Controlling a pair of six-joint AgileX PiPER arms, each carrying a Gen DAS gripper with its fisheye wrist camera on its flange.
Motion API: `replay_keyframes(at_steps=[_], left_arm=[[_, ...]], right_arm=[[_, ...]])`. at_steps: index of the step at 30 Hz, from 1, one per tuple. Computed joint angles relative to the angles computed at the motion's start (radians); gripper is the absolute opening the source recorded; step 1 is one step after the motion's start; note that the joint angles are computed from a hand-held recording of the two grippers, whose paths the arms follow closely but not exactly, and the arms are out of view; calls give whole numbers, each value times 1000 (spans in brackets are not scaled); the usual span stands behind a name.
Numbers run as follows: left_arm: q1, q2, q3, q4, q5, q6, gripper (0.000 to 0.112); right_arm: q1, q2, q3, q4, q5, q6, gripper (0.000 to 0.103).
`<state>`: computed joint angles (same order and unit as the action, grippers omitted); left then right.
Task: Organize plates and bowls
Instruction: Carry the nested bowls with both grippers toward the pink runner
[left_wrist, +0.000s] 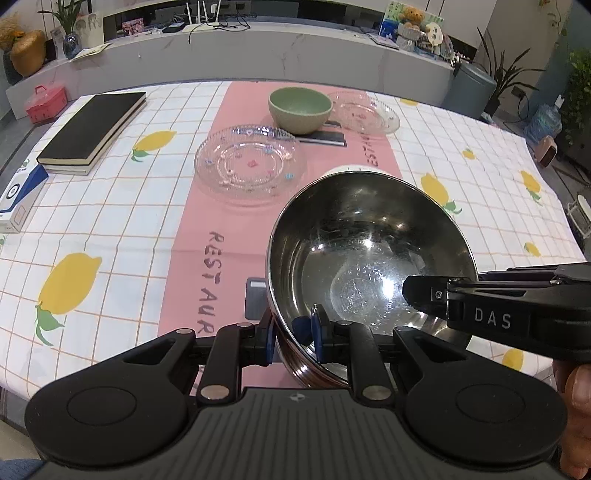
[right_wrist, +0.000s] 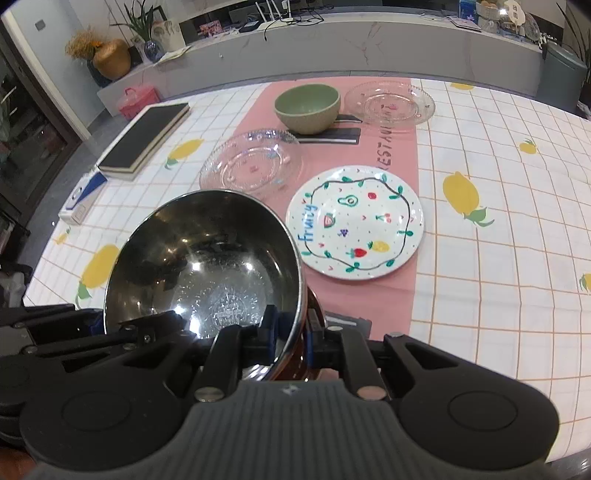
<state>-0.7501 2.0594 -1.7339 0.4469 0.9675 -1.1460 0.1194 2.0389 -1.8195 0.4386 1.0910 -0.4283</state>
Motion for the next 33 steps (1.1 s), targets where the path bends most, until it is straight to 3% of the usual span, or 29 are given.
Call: replay_keyframes(at_steps=[24,33], left_arm=[[-11,34,-6,-9,17,51,25],[-12,63,-45,-20,42,89,33]], right_arm=[[34,-67,141,-63,-91,-42,18],[78,-126,219,-129,-198,-61,24]])
